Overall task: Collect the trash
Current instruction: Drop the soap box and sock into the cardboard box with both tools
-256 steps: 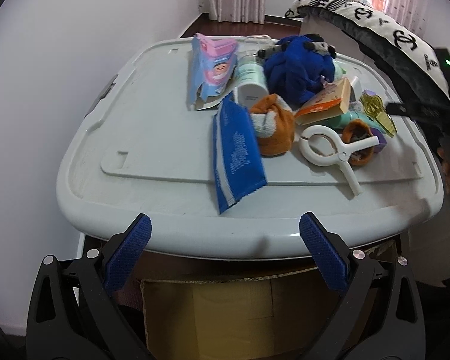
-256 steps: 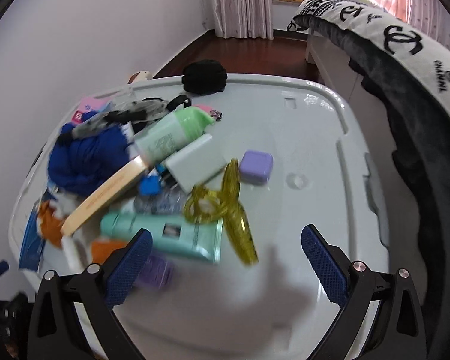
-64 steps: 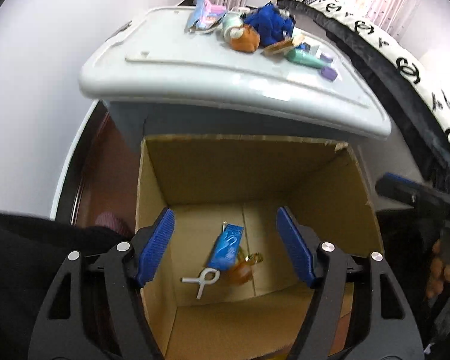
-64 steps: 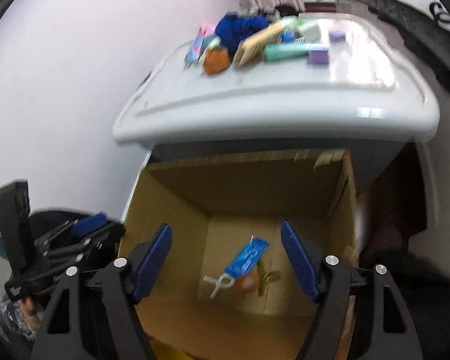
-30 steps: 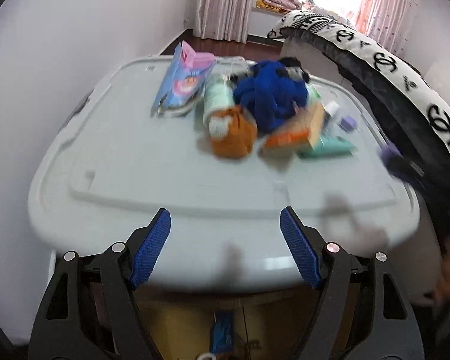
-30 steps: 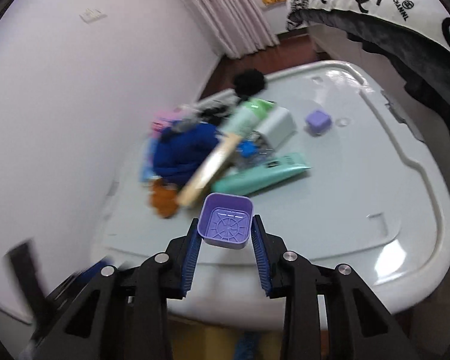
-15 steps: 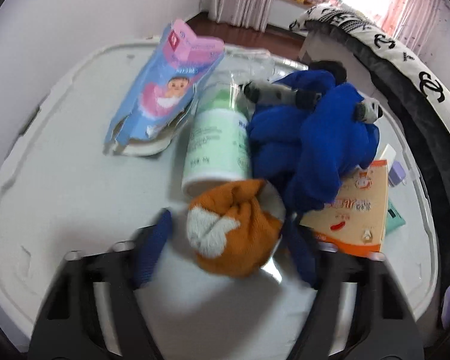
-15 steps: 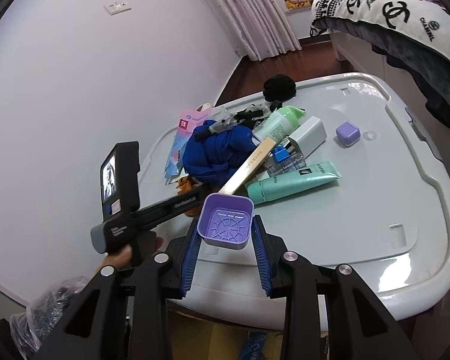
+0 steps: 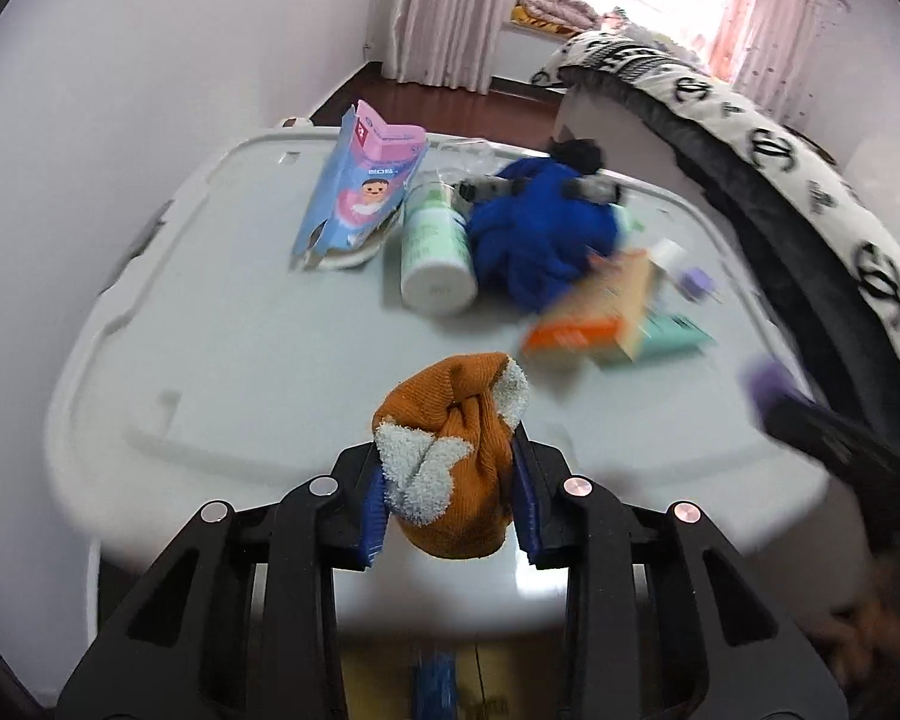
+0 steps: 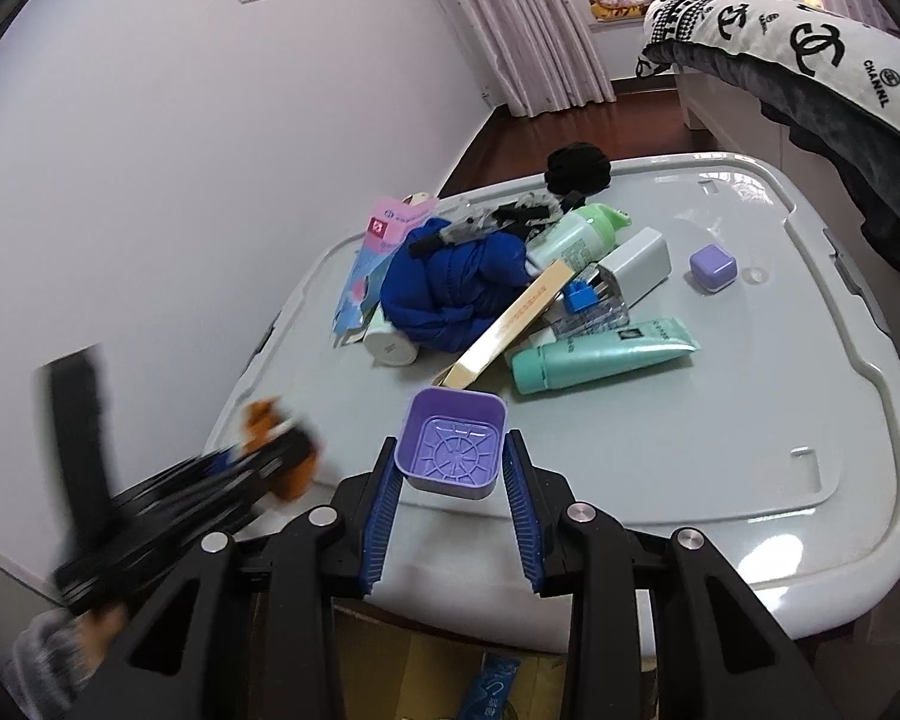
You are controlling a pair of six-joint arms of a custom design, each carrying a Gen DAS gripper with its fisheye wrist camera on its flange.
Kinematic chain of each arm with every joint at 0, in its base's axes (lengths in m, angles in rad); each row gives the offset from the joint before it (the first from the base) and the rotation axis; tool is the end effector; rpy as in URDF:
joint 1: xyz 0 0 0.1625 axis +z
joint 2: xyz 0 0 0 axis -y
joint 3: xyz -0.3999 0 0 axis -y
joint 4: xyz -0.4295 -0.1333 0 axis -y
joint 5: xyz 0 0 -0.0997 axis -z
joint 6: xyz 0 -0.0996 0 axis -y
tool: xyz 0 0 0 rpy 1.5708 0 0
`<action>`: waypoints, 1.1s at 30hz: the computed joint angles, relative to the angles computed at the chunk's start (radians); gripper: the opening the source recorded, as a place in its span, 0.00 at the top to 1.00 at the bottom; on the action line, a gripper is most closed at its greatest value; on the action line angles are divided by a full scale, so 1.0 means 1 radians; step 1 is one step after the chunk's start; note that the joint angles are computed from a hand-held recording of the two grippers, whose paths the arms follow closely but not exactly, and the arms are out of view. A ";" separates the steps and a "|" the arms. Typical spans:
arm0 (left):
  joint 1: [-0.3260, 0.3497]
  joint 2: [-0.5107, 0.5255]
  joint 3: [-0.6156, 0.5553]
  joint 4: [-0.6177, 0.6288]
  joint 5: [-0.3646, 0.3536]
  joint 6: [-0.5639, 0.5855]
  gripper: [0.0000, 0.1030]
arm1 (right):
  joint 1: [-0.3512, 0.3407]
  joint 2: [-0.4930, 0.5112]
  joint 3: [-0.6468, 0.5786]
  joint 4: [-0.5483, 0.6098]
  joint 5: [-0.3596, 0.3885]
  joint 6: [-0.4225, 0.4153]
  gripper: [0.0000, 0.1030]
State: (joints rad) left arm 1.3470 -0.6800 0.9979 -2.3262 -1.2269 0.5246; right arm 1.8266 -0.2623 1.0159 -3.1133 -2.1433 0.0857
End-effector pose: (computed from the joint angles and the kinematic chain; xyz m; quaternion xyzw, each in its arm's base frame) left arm -0.0257 -0.8648 0.2370 0.3170 0.9088 -0.1864 0.1972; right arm 0.2865 -0.7820 -0.0159 -0.0329 -0.8917 0.4076 0.1942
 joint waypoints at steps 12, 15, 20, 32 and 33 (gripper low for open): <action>0.046 -0.413 0.510 -0.101 -0.002 0.106 0.68 | 0.140 -0.020 0.244 -0.109 -0.117 0.022 0.65; 0.065 -0.425 0.548 -0.065 0.034 0.119 0.68 | 0.168 -0.012 0.292 -0.034 -0.149 0.094 0.65; 0.071 -0.433 0.583 -0.020 0.086 0.138 0.66 | 0.156 -0.009 0.335 0.082 -0.133 0.242 0.65; 0.082 -0.391 0.525 0.068 0.167 0.040 0.29 | 0.127 -0.038 0.383 0.066 -0.073 0.311 0.39; 0.078 -0.387 0.509 0.083 0.155 0.034 0.29 | 0.124 -0.046 0.381 0.069 -0.059 0.307 0.39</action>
